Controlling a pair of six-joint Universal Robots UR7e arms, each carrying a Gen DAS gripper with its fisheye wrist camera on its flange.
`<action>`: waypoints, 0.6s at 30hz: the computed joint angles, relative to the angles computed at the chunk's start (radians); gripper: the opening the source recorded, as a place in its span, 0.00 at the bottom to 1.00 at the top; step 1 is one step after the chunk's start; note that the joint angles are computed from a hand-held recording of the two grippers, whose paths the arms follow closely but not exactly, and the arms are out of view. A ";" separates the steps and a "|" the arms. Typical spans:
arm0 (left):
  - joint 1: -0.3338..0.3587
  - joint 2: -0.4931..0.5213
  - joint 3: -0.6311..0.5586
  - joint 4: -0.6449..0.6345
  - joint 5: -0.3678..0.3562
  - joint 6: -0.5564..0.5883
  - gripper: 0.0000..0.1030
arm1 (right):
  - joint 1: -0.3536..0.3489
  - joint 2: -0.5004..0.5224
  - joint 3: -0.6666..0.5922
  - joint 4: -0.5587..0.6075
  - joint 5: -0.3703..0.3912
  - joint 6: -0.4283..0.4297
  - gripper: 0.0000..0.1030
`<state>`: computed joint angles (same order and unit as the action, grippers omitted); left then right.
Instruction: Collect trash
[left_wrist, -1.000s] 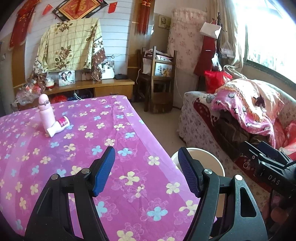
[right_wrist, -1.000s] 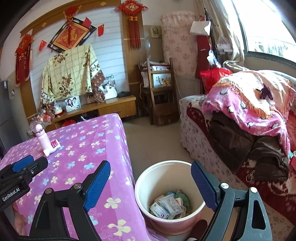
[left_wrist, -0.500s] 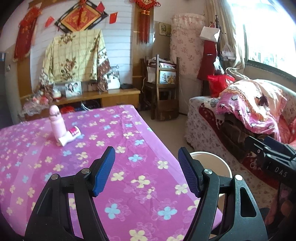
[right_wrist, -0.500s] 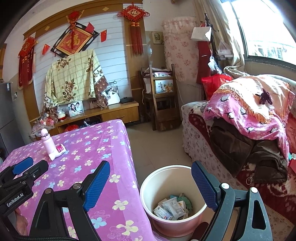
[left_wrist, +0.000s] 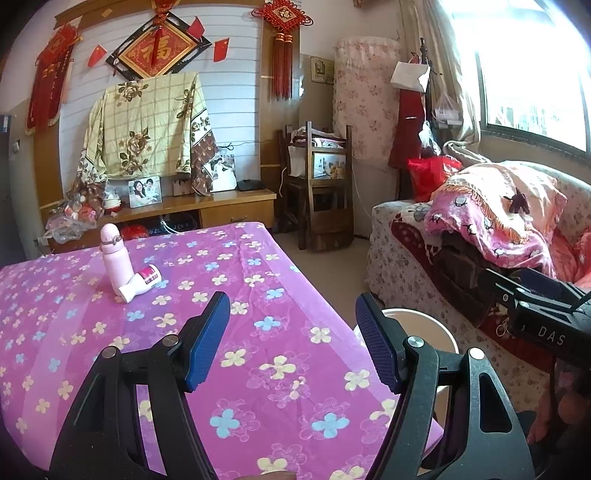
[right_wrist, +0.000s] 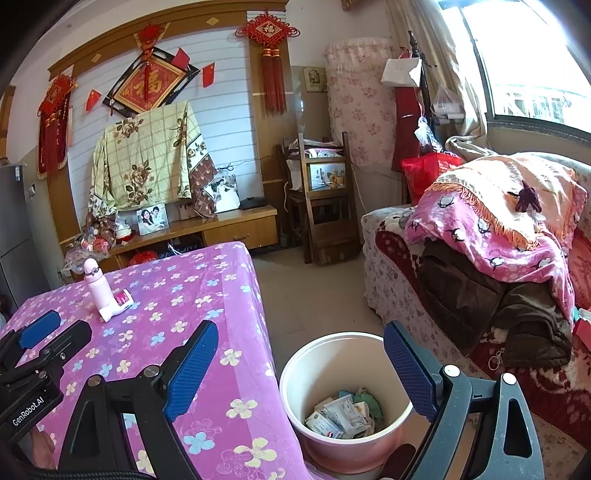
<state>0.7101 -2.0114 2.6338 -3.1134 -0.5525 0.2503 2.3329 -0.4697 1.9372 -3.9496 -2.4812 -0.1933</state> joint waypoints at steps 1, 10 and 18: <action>-0.003 -0.002 0.001 0.002 0.003 -0.005 0.68 | -0.001 -0.001 0.001 0.001 0.002 0.001 0.87; -0.012 -0.005 -0.002 0.015 0.010 -0.017 0.68 | 0.000 -0.004 0.008 0.005 0.000 0.005 0.87; -0.013 -0.002 -0.003 0.026 0.010 -0.025 0.68 | -0.001 -0.008 0.016 0.008 0.000 0.009 0.87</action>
